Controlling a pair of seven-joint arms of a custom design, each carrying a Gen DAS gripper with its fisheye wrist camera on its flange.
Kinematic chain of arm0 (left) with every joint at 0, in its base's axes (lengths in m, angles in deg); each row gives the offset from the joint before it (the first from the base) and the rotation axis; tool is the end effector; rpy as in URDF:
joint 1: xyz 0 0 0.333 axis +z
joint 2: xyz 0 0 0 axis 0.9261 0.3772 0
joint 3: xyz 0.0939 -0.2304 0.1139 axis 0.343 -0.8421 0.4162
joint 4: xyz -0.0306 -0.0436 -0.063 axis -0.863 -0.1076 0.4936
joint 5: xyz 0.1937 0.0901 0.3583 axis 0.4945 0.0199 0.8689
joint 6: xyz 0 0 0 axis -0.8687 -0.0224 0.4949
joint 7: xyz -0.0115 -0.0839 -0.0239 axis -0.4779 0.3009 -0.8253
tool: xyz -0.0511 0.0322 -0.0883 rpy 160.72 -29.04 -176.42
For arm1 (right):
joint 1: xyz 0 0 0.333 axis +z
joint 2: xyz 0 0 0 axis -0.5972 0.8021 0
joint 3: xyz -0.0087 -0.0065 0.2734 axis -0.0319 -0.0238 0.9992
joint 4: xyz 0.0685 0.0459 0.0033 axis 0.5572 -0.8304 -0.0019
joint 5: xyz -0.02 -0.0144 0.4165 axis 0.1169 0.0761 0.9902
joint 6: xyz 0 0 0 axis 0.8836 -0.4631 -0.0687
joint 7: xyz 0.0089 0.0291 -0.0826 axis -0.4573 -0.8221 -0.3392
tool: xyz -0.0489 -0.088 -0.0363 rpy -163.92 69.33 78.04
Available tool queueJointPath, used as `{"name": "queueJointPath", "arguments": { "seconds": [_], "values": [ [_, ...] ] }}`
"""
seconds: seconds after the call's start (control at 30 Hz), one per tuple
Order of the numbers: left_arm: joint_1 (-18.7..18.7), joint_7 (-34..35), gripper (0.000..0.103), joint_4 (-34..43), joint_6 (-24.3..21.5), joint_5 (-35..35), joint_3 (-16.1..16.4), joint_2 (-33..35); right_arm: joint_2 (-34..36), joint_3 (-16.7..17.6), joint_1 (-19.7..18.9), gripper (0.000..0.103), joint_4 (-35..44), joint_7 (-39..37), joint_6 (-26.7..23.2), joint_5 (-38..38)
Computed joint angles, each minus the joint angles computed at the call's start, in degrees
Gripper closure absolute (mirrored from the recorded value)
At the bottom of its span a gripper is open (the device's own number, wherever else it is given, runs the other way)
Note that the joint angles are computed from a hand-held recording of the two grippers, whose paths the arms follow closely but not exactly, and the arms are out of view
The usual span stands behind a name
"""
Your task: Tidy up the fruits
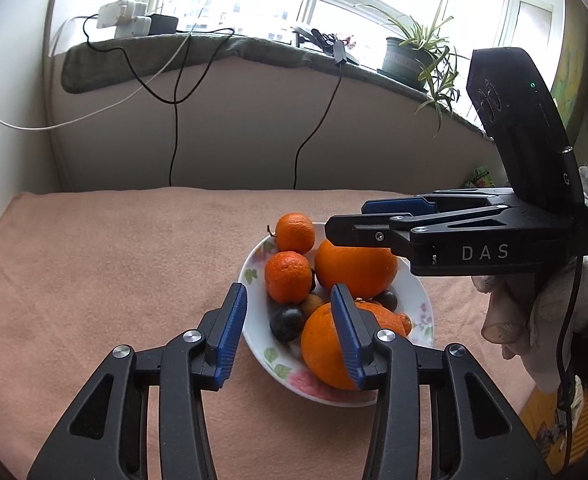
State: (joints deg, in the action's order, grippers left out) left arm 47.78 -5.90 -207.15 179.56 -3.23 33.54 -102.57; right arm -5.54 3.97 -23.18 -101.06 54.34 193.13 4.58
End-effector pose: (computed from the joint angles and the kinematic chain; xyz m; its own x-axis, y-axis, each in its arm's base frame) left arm 0.4270 -0.1427 0.5297 -0.1918 -0.9515 0.2407 -0.6822 -0.0470 -0.7297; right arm 0.5662 0.1628 0.5471 0.6354 -0.7423 -0.2128 -0.6863 -0.4166 -0.5961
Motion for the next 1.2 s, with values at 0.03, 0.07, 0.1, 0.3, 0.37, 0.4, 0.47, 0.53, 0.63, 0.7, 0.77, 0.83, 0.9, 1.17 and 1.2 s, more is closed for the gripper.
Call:
{"name": "queueJointPath", "arguments": {
  "seconds": [0.03, 0.07, 0.1, 0.3, 0.37, 0.4, 0.47, 0.53, 0.63, 0.7, 0.77, 0.83, 0.9, 1.17, 1.2],
  "values": [
    [0.2, -0.2, 0.050, 0.0, 0.0, 0.0, -0.2, -0.1, -0.2, -0.1, 0.0, 0.044, -0.1, -0.2, 0.0, 0.1],
    [0.1, -0.2, 0.050, -0.1, 0.0, 0.1, -0.2, -0.2, -0.4, -0.1, 0.0, 0.044, -0.4, -0.4, 0.1, 0.3],
    [0.2, -0.2, 0.050, -0.1, -0.1, 0.1, -0.2, -0.3, -0.7, -0.1, 0.0, 0.041, -0.7, -0.3, 0.4, 0.3],
    [1.6, -2.3, 0.039, -0.1, -0.8, 1.7, -1.8, -1.1, -2.3, -0.5, 0.0, 0.034, -2.4, -0.6, 1.3, 1.4],
    [1.9, -2.9, 0.038, -0.1, -1.1, 2.3, -2.2, -1.3, -2.9, -0.6, 0.0, 0.034, -3.0, -0.7, 1.8, 1.5],
    [2.0, -3.3, 0.038, 0.0, -1.3, 2.7, -2.4, -1.3, -3.3, -0.6, 0.0, 0.033, -3.4, -0.7, 2.0, 1.4],
    [2.4, -4.0, 0.033, 0.1, -1.7, 3.5, -2.9, -1.6, -4.1, -0.7, 0.0, 0.033, -4.3, -0.5, 2.4, 1.3],
    [2.9, -5.0, 0.032, 0.2, -1.9, 4.3, -3.5, -1.7, -5.1, -0.8, 0.0, 0.032, -5.3, -0.4, 2.9, 1.2],
    [3.3, -6.3, 0.032, 0.0, -2.3, 5.2, -3.8, -2.2, -6.7, -1.0, 0.1, 0.031, -7.2, -0.2, 4.7, 1.4],
    [3.4, -6.9, 0.032, -0.1, -2.3, 5.7, -3.9, -2.5, -7.8, -1.3, 0.2, 0.031, -8.6, 0.1, 5.9, 1.9],
    [3.9, -7.8, 0.031, -0.2, -2.5, 6.5, -4.4, -2.8, -9.0, -1.8, 0.3, 0.021, -10.1, 0.3, 7.2, 3.1],
    [4.3, -8.5, 0.031, -0.4, -2.6, 7.3, -4.8, -3.3, -10.7, -2.3, 0.4, 0.012, -12.1, 0.0, 9.2, 4.6],
    [4.4, -9.1, 0.031, -0.7, -2.8, 7.9, -4.9, -3.9, -12.0, -2.4, 0.3, 0.012, -13.7, 0.5, 10.9, 4.5],
    [5.2, -12.1, 0.031, -1.6, -3.4, 10.0, -5.9, -5.7, -16.5, -3.3, 0.2, 0.011, -19.0, 2.8, 13.6, 4.0],
    [5.4, -12.6, 0.031, -1.8, -3.5, 10.4, -6.1, -6.1, -17.1, -3.2, 0.3, 0.011, -19.8, 3.0, 14.3, 3.9]
  ]
}}
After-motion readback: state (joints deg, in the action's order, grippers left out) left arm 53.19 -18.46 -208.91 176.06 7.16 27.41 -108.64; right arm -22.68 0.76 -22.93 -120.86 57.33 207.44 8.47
